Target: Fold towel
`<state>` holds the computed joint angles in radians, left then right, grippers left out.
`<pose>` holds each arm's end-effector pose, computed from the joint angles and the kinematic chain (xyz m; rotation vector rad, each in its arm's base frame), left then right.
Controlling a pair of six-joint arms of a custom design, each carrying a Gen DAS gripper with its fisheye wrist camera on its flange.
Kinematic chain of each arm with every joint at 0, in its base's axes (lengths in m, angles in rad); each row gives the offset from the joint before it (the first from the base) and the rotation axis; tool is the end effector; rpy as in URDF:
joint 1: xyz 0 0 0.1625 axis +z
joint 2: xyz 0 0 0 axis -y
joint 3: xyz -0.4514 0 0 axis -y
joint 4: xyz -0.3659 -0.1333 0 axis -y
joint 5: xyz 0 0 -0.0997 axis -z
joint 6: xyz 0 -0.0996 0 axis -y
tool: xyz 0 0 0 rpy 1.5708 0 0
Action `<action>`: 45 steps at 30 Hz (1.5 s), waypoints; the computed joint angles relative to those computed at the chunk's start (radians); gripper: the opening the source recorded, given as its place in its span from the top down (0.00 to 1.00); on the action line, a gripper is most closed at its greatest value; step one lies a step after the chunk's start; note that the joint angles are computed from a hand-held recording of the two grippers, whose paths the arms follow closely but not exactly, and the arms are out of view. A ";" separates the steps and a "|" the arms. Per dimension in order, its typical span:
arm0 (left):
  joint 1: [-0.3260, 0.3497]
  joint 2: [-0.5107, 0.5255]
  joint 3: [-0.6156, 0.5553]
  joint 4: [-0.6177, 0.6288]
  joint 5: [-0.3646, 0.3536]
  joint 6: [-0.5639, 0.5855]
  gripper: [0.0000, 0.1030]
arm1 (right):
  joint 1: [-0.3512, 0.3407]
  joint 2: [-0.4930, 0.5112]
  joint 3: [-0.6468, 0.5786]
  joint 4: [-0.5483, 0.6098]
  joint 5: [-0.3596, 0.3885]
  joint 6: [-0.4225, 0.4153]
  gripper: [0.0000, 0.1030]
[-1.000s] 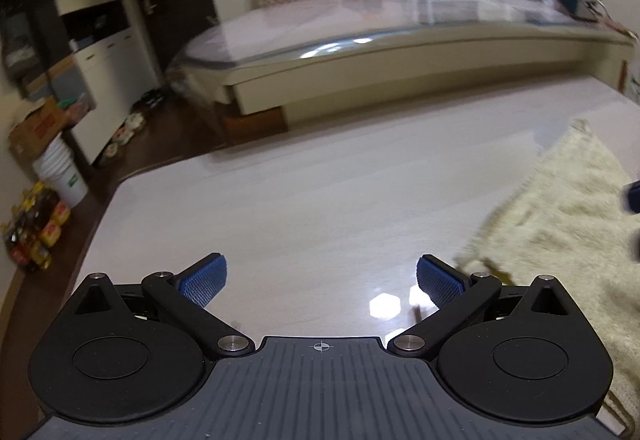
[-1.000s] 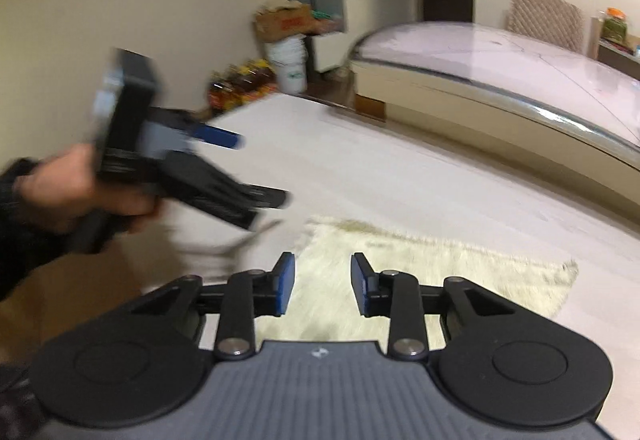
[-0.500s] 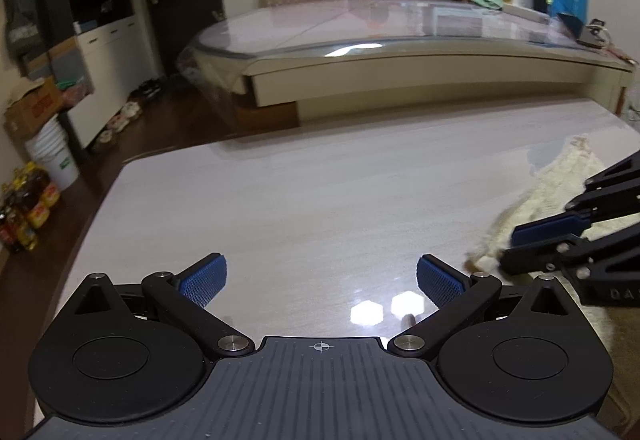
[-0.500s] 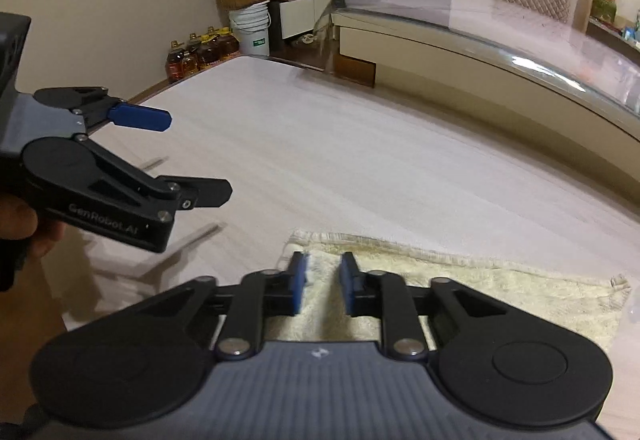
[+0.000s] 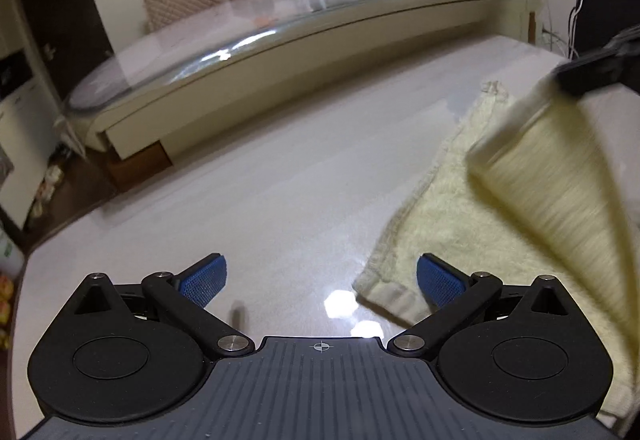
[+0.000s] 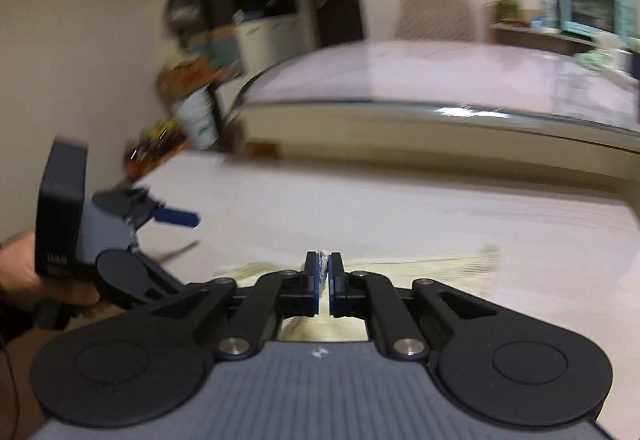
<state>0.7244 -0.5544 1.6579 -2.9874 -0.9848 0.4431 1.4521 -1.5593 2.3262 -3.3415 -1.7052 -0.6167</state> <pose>-0.3762 -0.5844 0.0252 1.4497 2.1320 -0.5539 0.0711 -0.4168 0.3911 0.5076 -2.3572 1.1757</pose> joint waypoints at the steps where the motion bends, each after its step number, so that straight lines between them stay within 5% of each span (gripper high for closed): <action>1: 0.000 0.006 -0.005 -0.007 0.009 0.010 0.00 | -0.009 -0.001 -0.007 -0.002 0.010 0.015 0.96; 14: 0.029 0.104 -0.131 -0.106 0.127 0.100 0.00 | -0.128 0.045 -0.131 -0.001 0.147 0.061 0.96; 23: 0.050 0.142 -0.253 -0.039 0.181 0.104 0.00 | -0.156 0.050 -0.147 -0.014 0.139 0.093 0.96; 31: -0.002 0.022 -0.068 -0.081 0.114 0.039 0.00 | -0.237 -0.119 0.050 -0.023 0.134 0.131 0.96; 36: -0.039 -0.072 0.053 -0.056 0.010 0.001 0.00 | -0.292 -0.193 0.118 0.019 0.176 0.143 0.96; 45: -0.068 -0.157 0.157 0.049 -0.067 -0.089 0.00 | -0.293 -0.243 0.176 0.061 0.204 0.101 0.96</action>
<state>0.6563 -0.7111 1.8145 -2.9388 -1.0520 0.3538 1.1588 -1.8025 2.5027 -3.2801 -1.5013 -0.5162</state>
